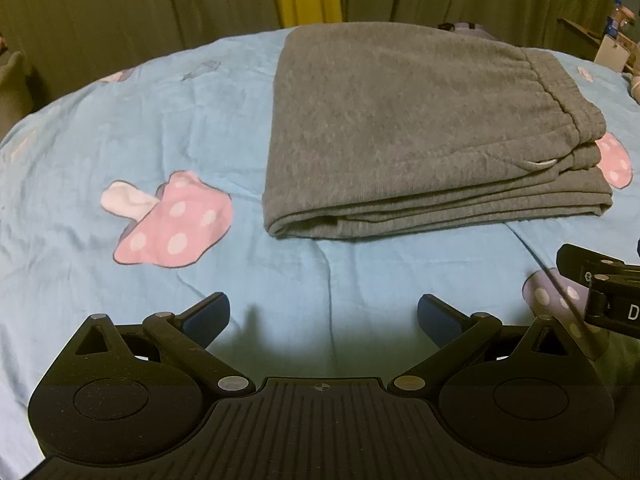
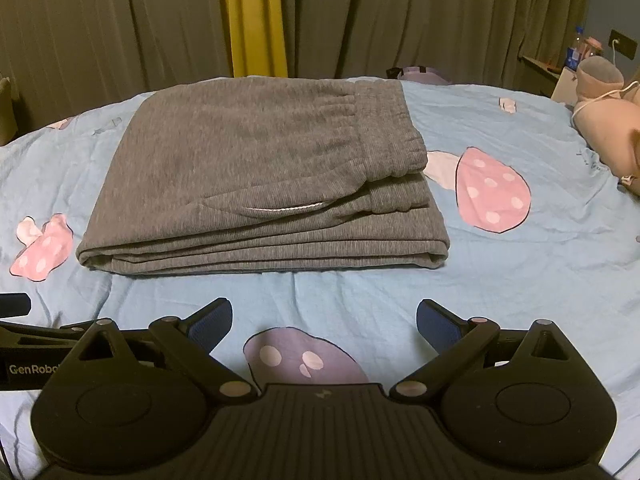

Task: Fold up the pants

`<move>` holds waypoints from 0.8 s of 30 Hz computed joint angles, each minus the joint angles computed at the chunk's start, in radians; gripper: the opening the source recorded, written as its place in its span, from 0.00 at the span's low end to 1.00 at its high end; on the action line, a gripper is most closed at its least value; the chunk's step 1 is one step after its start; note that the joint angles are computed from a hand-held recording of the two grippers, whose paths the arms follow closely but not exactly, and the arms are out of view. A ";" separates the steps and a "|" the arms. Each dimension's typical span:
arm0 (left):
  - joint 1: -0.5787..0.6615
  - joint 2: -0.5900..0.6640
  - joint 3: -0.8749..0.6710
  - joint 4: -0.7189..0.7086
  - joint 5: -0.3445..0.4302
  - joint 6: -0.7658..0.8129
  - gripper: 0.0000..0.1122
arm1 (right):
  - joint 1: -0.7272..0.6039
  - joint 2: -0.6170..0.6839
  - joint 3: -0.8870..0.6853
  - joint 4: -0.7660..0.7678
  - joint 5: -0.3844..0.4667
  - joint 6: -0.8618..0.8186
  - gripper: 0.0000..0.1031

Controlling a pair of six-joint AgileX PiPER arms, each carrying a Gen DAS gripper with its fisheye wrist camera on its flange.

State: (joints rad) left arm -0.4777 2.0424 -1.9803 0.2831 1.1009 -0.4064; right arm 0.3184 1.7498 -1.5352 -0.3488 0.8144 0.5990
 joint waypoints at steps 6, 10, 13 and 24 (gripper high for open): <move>0.004 -0.002 0.004 -0.010 -0.006 0.001 0.92 | 0.001 0.000 0.001 -0.002 0.003 0.005 0.96; 0.006 0.000 0.003 -0.013 -0.004 0.003 0.92 | 0.003 0.002 0.001 -0.005 0.005 0.005 0.96; 0.008 -0.002 0.005 -0.020 -0.005 0.003 0.92 | 0.004 0.003 -0.001 -0.007 0.008 0.006 0.96; 0.010 -0.006 0.009 -0.030 -0.010 0.006 0.92 | 0.000 0.007 -0.001 -0.001 0.012 0.002 0.96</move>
State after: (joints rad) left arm -0.4675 2.0365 -1.9708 0.2530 1.0911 -0.4008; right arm 0.3186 1.7563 -1.5367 -0.3494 0.8264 0.6014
